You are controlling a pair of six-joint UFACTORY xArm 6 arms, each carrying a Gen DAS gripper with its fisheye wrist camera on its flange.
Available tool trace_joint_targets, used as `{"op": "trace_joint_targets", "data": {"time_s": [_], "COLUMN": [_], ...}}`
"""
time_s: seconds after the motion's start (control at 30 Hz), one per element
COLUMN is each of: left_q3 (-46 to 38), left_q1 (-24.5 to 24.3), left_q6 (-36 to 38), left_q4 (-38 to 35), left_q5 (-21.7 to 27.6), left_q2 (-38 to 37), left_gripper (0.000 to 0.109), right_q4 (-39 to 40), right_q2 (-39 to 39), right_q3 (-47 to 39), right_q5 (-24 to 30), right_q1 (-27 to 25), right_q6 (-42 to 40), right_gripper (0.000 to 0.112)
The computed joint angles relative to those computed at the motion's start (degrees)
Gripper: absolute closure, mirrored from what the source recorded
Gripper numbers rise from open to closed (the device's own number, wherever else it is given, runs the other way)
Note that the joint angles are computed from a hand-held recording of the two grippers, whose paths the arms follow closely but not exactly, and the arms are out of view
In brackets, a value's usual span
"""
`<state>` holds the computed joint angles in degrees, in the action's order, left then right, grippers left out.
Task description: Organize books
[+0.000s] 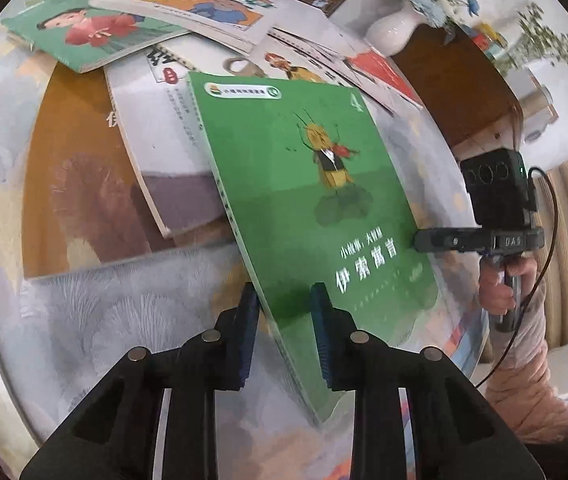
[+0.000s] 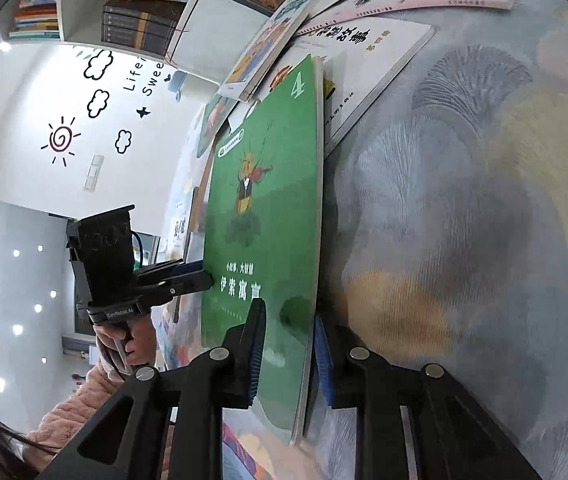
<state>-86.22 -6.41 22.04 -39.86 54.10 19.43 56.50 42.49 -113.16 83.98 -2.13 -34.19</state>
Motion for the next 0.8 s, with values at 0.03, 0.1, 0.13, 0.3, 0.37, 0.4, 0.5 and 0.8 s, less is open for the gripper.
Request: {"op": "trace_joint_targets", "data": {"time_s": [0.03, 0.1, 0.13, 0.3, 0.37, 0.4, 0.5, 0.8], "left_q3": [0.43, 1.42, 2.32, 2.36, 1.92, 1.75, 2.03, 3.83], "left_q1": [-0.08, -0.49, -0.77, -1.46, -1.33, -1.17, -1.35, -1.59], "left_q6": [0.11, 1.57, 2.29, 1.16, 1.01, 0.97, 0.76, 1.90], "left_q4": [-0.54, -0.44, -0.18, 1.13, 1.19, 1.06, 1.28, -0.23], "left_q5": [-1.03, -2.97, -4.15, -5.81, -5.37, -5.13, -5.59, -7.81], "left_q2": [-0.06, -0.51, -1.08, -0.98, -0.70, -0.62, -0.82, -1.67], "left_gripper": [0.083, 0.082, 0.081, 0.081, 0.081, 0.081, 0.081, 0.081], "right_q4": [-0.13, -0.28, -0.40, 0.31, 0.98, 1.44, 3.21, 3.41], "right_q2": [0.43, 0.64, 0.69, 2.12, 0.24, -1.45, -5.37, -6.02], "right_q3": [-0.78, -1.34, -1.47, -3.20, -0.07, 2.58, 9.00, 9.94], "right_q5": [0.13, -0.04, -0.32, 0.40, -1.93, -3.60, -7.87, -9.60], "right_q1": [0.18, 0.38, 0.64, 0.45, 0.73, 0.86, 1.23, 1.81], "right_q6": [-0.28, -1.82, -2.53, -2.15, -5.76, -8.57, -15.22, -14.69], "right_gripper": [0.092, 0.092, 0.093, 0.099, 0.099, 0.099, 0.099, 0.099]}}
